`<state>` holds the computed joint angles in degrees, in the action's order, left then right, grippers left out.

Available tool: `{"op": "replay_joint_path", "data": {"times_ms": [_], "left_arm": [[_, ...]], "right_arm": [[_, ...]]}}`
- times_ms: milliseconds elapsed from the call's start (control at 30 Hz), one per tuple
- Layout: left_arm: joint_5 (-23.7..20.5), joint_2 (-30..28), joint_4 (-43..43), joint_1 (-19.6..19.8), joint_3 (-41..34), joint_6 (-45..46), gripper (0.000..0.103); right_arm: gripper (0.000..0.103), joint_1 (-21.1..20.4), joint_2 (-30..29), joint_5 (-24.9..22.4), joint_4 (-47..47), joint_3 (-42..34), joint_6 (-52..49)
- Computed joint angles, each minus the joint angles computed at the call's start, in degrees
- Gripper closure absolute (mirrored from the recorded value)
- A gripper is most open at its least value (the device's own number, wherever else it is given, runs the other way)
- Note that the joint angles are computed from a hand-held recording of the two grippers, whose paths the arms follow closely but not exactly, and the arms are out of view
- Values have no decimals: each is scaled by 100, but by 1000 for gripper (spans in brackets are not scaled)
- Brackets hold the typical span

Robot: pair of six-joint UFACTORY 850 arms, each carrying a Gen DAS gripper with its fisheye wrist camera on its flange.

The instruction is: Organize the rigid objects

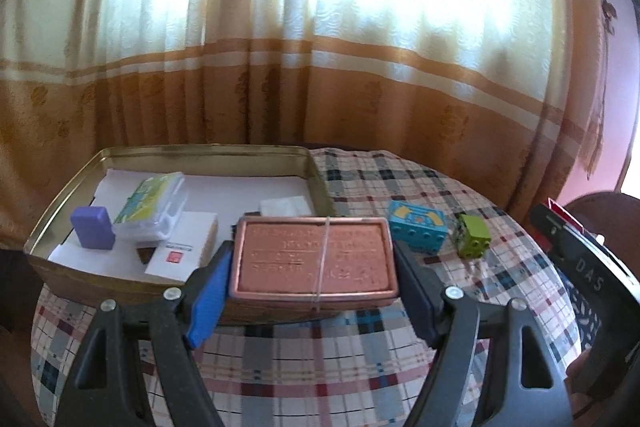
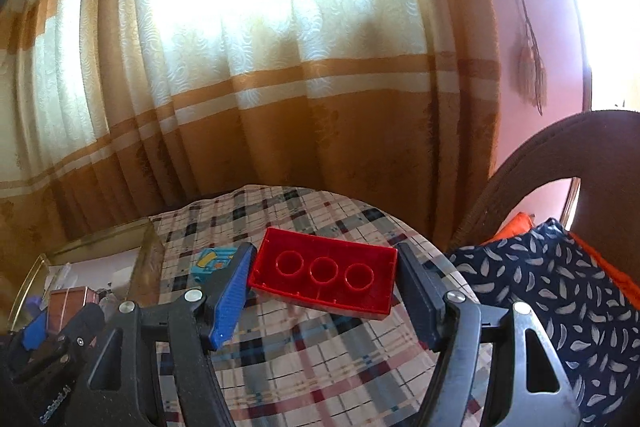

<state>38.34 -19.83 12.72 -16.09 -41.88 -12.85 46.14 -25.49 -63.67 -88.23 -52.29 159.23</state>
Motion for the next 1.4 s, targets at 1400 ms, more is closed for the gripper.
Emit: {"op": "replay_joint_path", "data": {"times_ms": [1400], "left_arm": [[-19, -633, -2465, 720, -801, 1499, 26]], "right_arm": [[32, 77, -1638, 210, -1532, -2331, -1066]]}}
